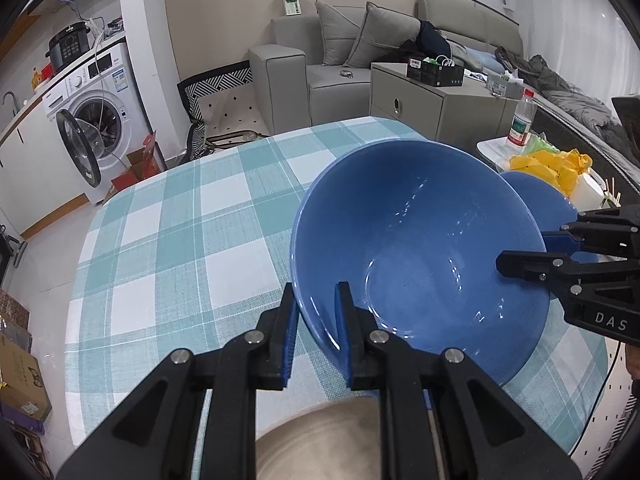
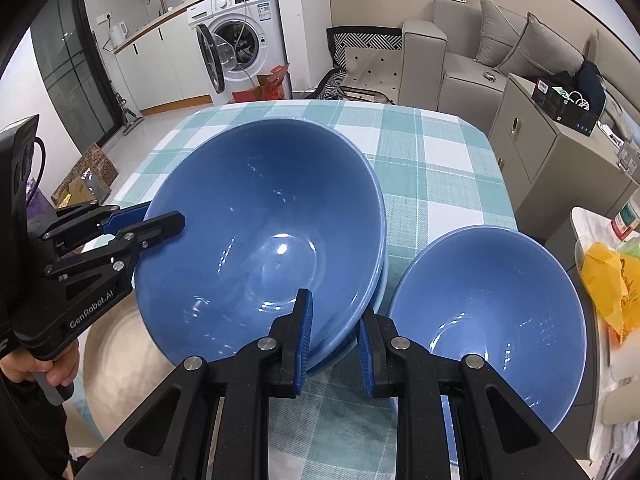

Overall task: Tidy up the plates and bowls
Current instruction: 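Carry the held bowl with both grippers over another blue bowl, then lower the held bowl into the other blue bowl with both grippers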

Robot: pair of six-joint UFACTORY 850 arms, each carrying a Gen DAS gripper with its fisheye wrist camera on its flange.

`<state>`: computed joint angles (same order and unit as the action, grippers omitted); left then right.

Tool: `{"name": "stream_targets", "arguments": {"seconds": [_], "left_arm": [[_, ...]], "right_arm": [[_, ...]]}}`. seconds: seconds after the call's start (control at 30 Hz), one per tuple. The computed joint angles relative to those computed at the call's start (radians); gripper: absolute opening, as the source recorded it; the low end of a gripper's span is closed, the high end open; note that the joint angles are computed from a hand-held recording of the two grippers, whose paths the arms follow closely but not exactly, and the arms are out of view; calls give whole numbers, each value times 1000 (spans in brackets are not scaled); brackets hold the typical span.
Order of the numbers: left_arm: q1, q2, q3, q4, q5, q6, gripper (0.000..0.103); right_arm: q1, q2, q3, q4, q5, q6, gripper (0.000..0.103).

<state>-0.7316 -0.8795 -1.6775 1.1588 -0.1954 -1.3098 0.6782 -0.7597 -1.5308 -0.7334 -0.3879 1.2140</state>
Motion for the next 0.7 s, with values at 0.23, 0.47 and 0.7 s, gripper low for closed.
{"name": "stream_targets", "arguments": {"seconds": [0.23, 0.47, 0.7], "left_arm": [[-2, -7, -13, -14, -20, 23, 15], [0, -11, -14, -48, -16, 58, 15], [1, -19, -24, -118, -17, 135, 16]], "right_arm": [[3, -11, -17, 9, -20, -26, 21], [17, -25, -39, -17, -67, -35, 21], [26, -35, -55, -48, -104, -25, 25]]}}
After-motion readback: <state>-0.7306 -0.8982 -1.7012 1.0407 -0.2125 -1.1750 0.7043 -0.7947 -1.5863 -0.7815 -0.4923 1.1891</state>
